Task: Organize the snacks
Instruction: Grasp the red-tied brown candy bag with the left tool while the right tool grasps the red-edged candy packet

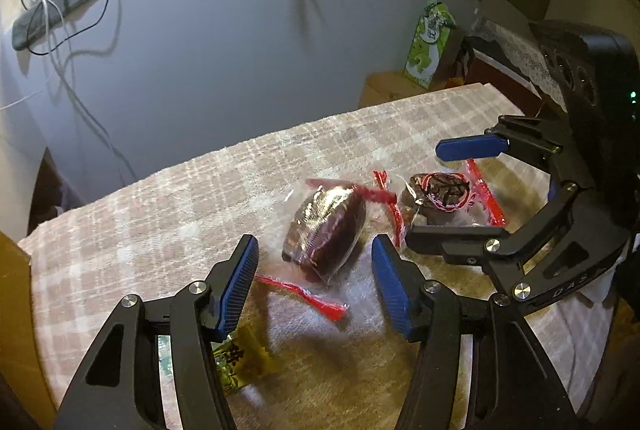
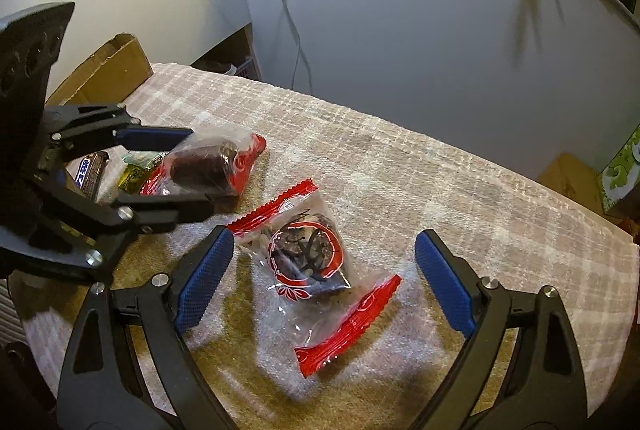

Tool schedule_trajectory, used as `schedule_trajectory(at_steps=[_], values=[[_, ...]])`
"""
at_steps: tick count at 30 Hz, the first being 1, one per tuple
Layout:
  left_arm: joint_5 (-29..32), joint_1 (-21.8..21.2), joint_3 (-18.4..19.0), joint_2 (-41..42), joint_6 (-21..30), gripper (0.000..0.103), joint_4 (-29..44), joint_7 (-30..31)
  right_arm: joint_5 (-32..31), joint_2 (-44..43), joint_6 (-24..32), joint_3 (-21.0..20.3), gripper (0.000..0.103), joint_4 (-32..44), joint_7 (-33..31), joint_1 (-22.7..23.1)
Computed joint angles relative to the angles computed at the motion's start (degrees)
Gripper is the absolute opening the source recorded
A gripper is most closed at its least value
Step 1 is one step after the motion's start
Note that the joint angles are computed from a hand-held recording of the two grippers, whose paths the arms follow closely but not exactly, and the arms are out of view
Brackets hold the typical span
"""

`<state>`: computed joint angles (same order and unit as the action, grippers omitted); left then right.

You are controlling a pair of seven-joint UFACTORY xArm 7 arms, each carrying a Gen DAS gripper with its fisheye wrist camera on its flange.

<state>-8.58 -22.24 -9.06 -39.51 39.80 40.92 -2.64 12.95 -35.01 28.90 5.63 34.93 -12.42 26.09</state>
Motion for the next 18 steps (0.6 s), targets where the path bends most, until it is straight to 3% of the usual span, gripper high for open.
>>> schedule_trajectory(at_steps=[2,8,10,18], values=[[-0.46,-0.23,0.24,0.35,-0.4,0.047,0.06,-0.02,0.2,0.05,0.21,-0.28,0.088,0.0,-0.23,0.17],[0.08,0.0,-0.41,0.7,-0.73,0.039,0.25,-0.34,-0.09,0.04,0.29,-0.06,0.061,-0.01,-0.27,0.01],[0.2,-0.19,-0.48,0.68,-0.8,0.039,0.22,-0.34,-0.15,-0.05,0.15,0.11,0.046,-0.11,-0.3,0.09],[-0.18,-0.67,-0.35,-1.37,-1.27,0.038,-0.96,-1.57,-0.98,-1.84,0.22,0.87,0.039,-1.07,1.4,-0.67]])
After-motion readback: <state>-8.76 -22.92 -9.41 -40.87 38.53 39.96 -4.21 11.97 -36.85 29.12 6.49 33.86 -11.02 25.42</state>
